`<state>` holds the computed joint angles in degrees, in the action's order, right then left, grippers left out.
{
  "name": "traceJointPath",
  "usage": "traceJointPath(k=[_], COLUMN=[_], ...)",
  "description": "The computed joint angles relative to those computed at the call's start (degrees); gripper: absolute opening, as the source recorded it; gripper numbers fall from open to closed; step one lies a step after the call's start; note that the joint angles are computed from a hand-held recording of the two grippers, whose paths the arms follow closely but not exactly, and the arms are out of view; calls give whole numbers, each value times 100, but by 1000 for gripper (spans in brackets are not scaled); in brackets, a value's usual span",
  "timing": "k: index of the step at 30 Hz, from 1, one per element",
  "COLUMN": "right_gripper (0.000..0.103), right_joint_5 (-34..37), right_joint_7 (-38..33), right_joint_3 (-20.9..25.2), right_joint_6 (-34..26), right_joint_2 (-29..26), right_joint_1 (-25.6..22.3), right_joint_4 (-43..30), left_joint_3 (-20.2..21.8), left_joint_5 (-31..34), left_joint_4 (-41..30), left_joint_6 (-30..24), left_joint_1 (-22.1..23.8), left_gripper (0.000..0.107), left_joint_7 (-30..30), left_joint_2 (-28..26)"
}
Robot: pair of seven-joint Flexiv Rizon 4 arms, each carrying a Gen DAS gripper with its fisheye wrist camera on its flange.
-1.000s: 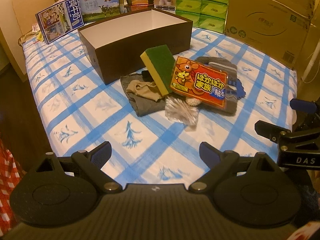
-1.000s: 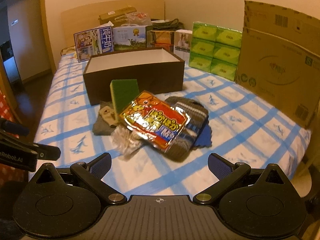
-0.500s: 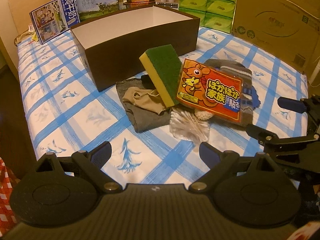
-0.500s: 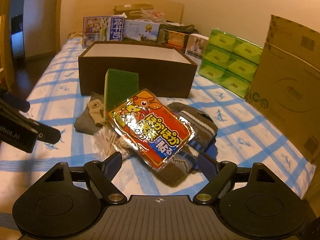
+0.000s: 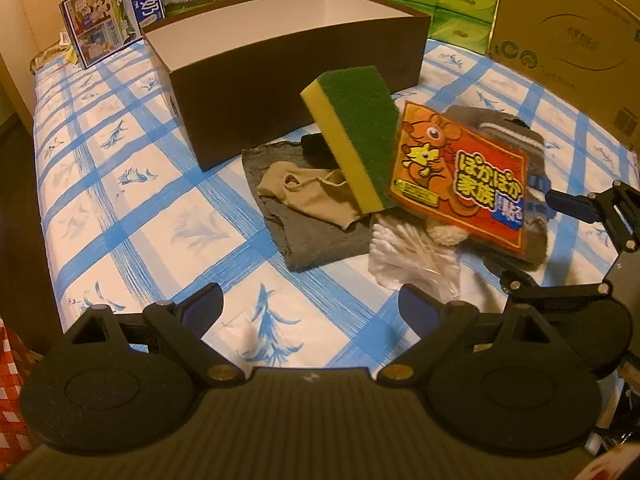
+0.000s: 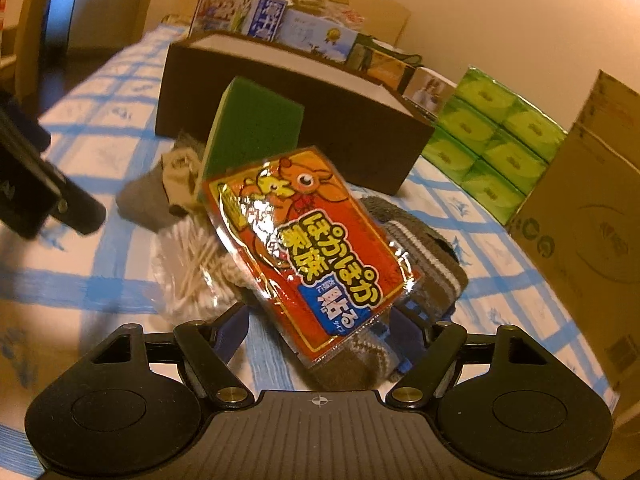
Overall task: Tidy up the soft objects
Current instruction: 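Grasp the green-yellow sponge with the left tool while the right grasps the orange packet, then carry the sponge and orange packet into the brown box and release both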
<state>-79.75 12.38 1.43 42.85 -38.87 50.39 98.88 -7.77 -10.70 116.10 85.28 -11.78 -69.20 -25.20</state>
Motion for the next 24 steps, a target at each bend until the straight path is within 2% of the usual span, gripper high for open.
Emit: traceJointPath(k=[8, 10, 13, 15, 18, 21, 24], right_gripper=[70, 65, 51, 41, 32, 31, 31], right_joint_5=[84, 48, -101, -281, -568, -709, -608], right_joint_7=[-639, -714, -577, -324, 169, 299, -130], right_joint_3=[-192, -226, -257, -264, -231, -175, -116], right_joint_6=[-287, -277, -152, -77, -18, -218, -428], right_joint_2=[-401, -452, -399, -268, -13, 129, 73], right_joint_1=[128, 127, 101, 72, -15, -60, -77], right_joint_4=[-343, -384, -331, -230, -66, -44, -193], left_joint_3=[169, 192, 192, 177, 134, 118, 59], left_joint_5=[95, 118, 134, 133, 126, 122, 93], left_joint_4=[-307, -366, -421, -441, -485, -550, -600], left_joint_6=[-187, -225, -240, -238, -219, -223, -194], left_joint_1=[-133, -152, -151, -141, -115, -110, -79], left_gripper=[94, 94, 94, 94, 94, 94, 94], left_joint_7=[-115, -140, -167, -175, -158, -141, -101], left_joint_2=[-243, -285, -313, -317, -338, -369, -389])
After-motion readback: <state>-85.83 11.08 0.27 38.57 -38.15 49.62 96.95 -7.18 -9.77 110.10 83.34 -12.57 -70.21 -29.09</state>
